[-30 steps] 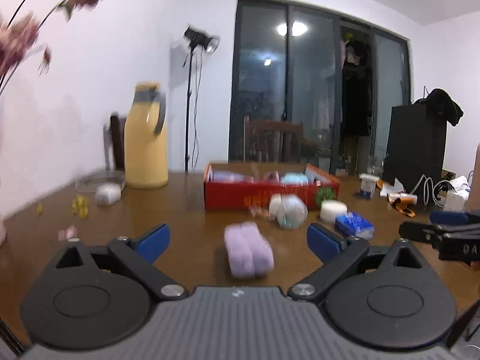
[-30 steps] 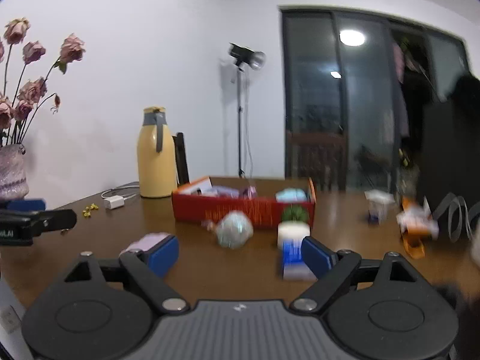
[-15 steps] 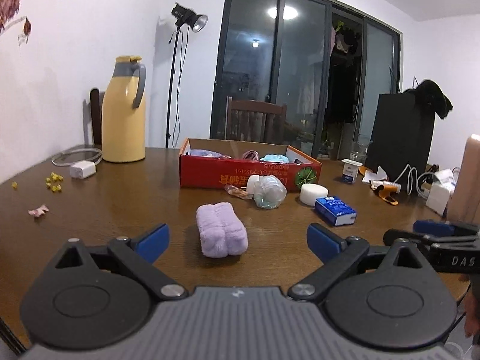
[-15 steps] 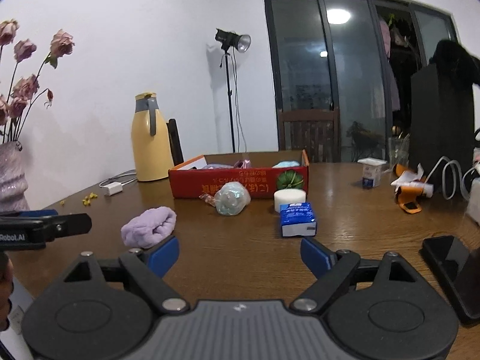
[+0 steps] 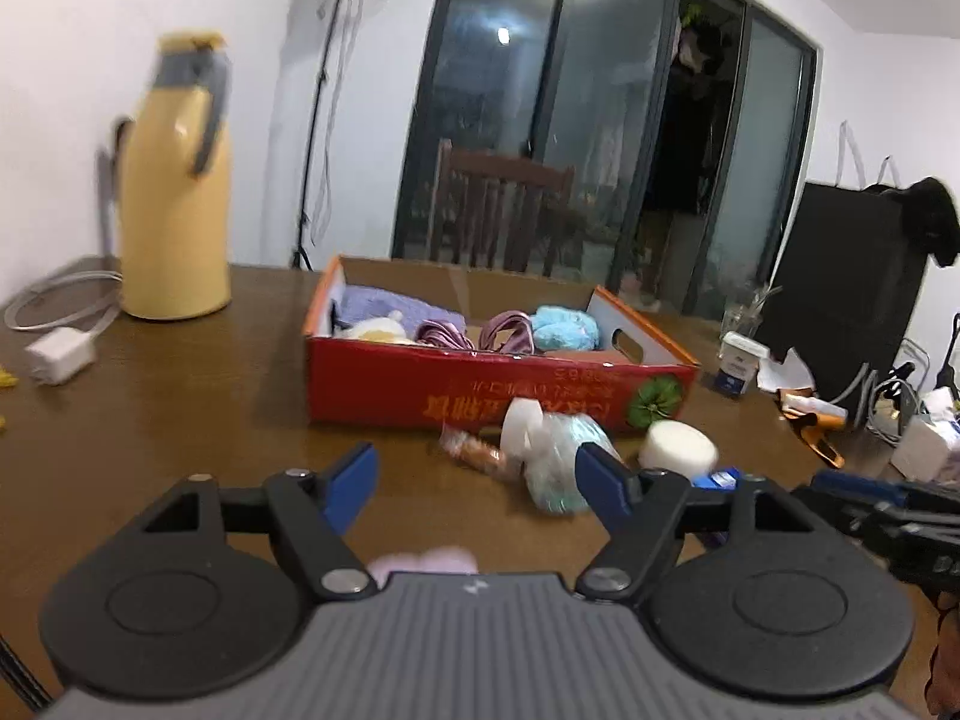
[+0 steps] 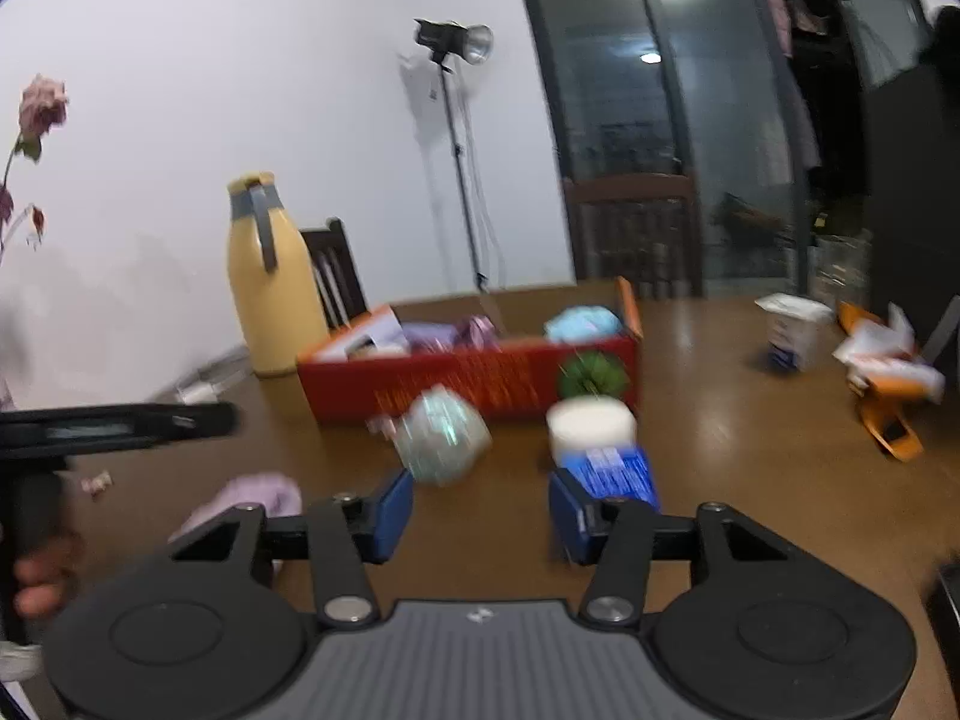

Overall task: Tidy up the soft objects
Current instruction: 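Reach both tools to the clear iridescent plastic bag, then close both tools on the plastic bag and lift it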

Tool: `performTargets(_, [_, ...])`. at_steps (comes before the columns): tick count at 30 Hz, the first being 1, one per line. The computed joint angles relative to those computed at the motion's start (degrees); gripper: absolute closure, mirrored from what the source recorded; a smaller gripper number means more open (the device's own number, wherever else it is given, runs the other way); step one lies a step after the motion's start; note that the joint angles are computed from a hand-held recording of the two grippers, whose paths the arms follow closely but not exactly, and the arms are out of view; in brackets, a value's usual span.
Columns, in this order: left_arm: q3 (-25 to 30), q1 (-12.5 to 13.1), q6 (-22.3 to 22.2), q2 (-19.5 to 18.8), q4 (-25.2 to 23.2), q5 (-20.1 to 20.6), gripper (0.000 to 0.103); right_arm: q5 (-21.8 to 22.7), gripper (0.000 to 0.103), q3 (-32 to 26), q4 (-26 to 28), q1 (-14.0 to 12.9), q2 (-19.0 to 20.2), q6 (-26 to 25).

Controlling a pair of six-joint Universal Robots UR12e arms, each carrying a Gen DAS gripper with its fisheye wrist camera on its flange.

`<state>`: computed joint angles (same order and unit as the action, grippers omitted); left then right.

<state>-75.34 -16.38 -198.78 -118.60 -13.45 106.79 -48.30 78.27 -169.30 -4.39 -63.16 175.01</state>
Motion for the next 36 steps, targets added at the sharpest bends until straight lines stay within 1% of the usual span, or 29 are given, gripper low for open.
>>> performTargets(1, [1.72, 0.54, 0.36, -1.06, -1.42, -1.08, 0.028, -0.15, 0.058, -2.37, 0.34, 0.51, 1.39, 0.07])
performTargets(2, [3.75, 1.28, 0.93, -2.28, -3.57, -3.30, 0.028, -0.23, 0.058, -4.88, 1.19, 1.04, 2.82, -0.10])
performTargets(3, [6.17, 1.99, 1.01, -3.59, -7.10, -5.18, 0.028, -0.11, 0.058, -8.01, 3.68, 1.65, 4.43, -0.84])
performTargets(4, [8.54, 2.37, 0.52, -4.94, -10.46, -5.54, 0.028, -0.03, 0.058, -10.75, 6.51, 2.19, 5.74, -1.75])
performTargets(6, [11.53, 3.06, 1.15, -6.93, -14.05, -7.57, 0.028, -0.01, 0.057, -17.13, 11.29, 3.39, 9.21, -1.72])
performTargets(8, [13.47, 3.66, 2.02, -8.31, -15.87, -10.14, 0.028, -0.94, 0.057, -22.66, 17.13, 4.44, 12.09, -1.92])
performTargets(9, [13.98, 3.96, 1.67, -8.65, -16.39, -11.29, 0.028, -1.18, 0.057, -25.24, 19.75, 4.89, 13.55, -1.98])
performTargets(10, [14.00, 4.25, 0.93, -8.72, -16.48, -12.28, 0.028, -1.52, 0.057, -27.37, 22.75, 5.25, 14.66, -3.06])
performTargets(11, [13.64, 4.46, 0.41, -8.59, -16.22, -13.19, 0.028, -2.66, 0.057, -28.51, 24.79, 5.66, 15.26, -3.84])
performTargets(12, [13.10, 4.59, 0.28, -8.38, -15.52, -13.81, 0.029, -3.22, 0.056, -28.59, 25.57, 5.88, 15.45, -4.43])
performTargets(15, [11.65, 4.62, 2.71, -7.82, -15.10, -14.31, 0.029, -0.55, 0.056, -27.54, 26.98, 5.53, 15.67, -3.68])
performTargets(17, [12.50, 4.71, 3.00, -8.25, -15.73, -15.11, 0.030, 0.64, 0.057, -27.70, 27.90, 5.27, 16.08, -2.41])
performTargets(18, [13.04, 4.80, 2.98, -8.57, -16.18, -15.58, 0.030, 1.23, 0.060, -28.34, 28.82, 5.21, 16.45, -2.00])
performTargets(19, [13.22, 5.01, 2.71, -8.70, -16.33, -16.71, 0.033, 1.69, 0.063, -28.91, 29.73, 5.13, 16.75, -1.61])
performTargets(20, [13.26, 5.32, 2.24, -8.73, -16.48, -18.23, 0.035, 1.57, 0.063, -28.98, 29.88, 5.07, 16.77, -1.33])
performTargets(21, [12.67, 5.50, 1.16, -8.48, -15.64, -18.60, 0.037, 1.07, 0.063, -28.71, 29.68, 5.01, 16.53, -1.42])
performTargets(23, [11.79, 5.72, 0.06, -8.09, -14.34, -19.05, 0.037, 0.75, 0.063, -27.91, 28.27, 4.73, 15.92, -2.16])
performTargets(24, [11.26, 5.77, -0.58, -7.83, -13.69, -18.84, 0.037, 0.90, 0.063, -27.97, 28.52, 4.59, 15.84, -2.37])
performTargets(26, [10.93, 5.46, -1.63, -7.40, -13.25, -16.63, 0.037, 1.06, 0.063, -27.79, 30.33, 4.39, 15.39, -4.28])
performTargets(28, [9.46, 5.27, -0.70, -6.69, -9.57, -15.75, 0.037, 1.32, 0.062, -26.58, 30.41, 4.32, 14.72, -5.58])
performTargets(30, [8.37, 5.11, -0.73, -6.06, -7.65, -15.69, 0.037, 1.03, 0.062, -25.36, 31.22, 4.49, 14.05, -7.70])
performTargets(32, [7.81, 4.82, -1.28, -5.63, -7.78, -15.35, 0.037, 0.76, 0.065, -24.06, 30.67, 4.67, 13.46, -9.48])
performTargets(34, [7.39, 4.30, -1.52, -5.08, -8.61, -14.29, 0.037, 0.21, 0.073, -22.77, 29.18, 4.77, 12.69, -9.75])
performTargets(35, [6.55, 3.94, -1.52, -4.54, -7.41, -13.83, 0.037, 0.13, 0.075, -21.89, 28.06, 4.69, 12.13, -9.33])
performTargets(36, [5.49, 3.59, -1.38, -3.90, -5.64, -13.72, 0.037, 0.74, 0.078, -20.48, 26.16, 4.41, 11.35, -8.29])
